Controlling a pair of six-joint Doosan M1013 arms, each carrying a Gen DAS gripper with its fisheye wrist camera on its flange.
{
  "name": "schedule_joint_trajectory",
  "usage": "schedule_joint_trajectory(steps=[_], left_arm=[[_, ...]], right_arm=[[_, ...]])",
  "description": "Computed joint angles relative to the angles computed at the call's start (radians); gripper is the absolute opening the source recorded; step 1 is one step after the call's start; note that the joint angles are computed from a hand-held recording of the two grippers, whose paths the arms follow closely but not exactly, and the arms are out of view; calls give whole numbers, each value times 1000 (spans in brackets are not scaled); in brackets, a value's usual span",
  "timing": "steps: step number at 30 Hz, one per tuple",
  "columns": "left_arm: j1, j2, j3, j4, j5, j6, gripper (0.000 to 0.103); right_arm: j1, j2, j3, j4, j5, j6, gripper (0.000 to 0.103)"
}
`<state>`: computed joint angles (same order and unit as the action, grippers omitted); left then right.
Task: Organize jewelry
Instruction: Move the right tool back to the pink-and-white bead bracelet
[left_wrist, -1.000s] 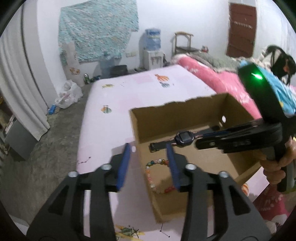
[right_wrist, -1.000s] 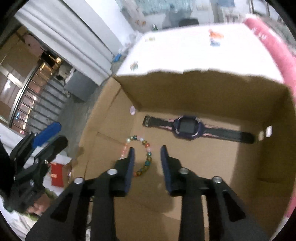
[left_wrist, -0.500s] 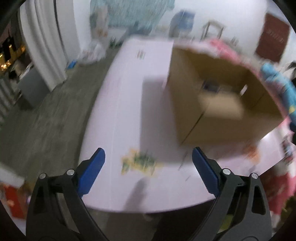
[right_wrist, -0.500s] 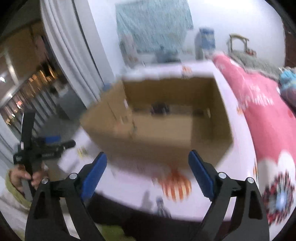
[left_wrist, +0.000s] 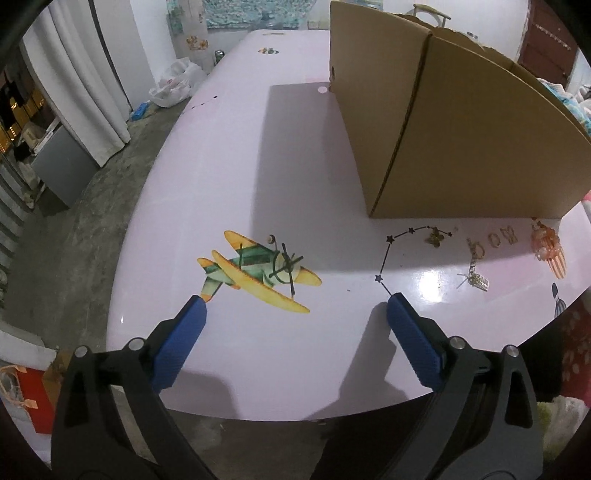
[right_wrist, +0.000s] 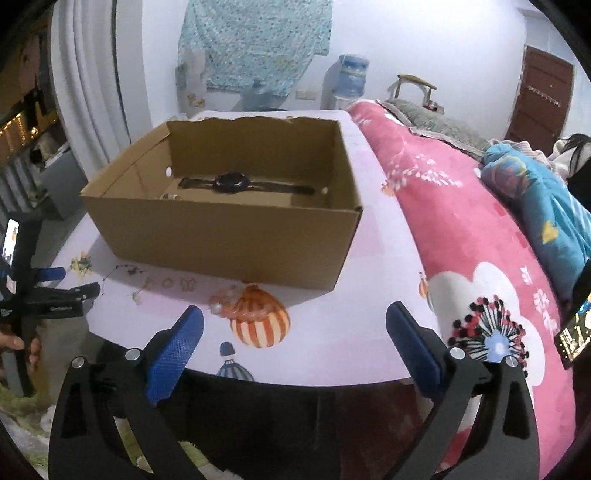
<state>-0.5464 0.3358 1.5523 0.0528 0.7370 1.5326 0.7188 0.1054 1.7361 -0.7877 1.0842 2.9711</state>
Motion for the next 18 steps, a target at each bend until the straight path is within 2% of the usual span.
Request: schedule_joint_trajectory(steps=[3, 8, 9, 11, 12, 16, 18], left_arm=[[-2, 4, -3, 13, -3, -6, 96], [-4, 6, -4, 7, 4, -14, 96], [0, 7, -5, -6, 4, -3, 96], [8, 11, -10, -36, 12, 18, 96], [9, 12, -10, -37, 11, 28, 96], [15, 11, -2, -55, -15, 58, 96], [16, 11, -3, -62, -13, 70, 96]], right_arm=[[-4, -15, 4, -28, -30, 23, 96], [22, -33, 22, -228, -80, 116, 96], [20, -23, 21, -230, -84, 72, 96], [3, 15, -18, -128, -33, -68, 96], [-4, 21, -22, -98, -43, -95, 96], [-12, 3, 6, -100, -180, -33, 96], [-9, 11, 2, -102, -190, -21, 96]])
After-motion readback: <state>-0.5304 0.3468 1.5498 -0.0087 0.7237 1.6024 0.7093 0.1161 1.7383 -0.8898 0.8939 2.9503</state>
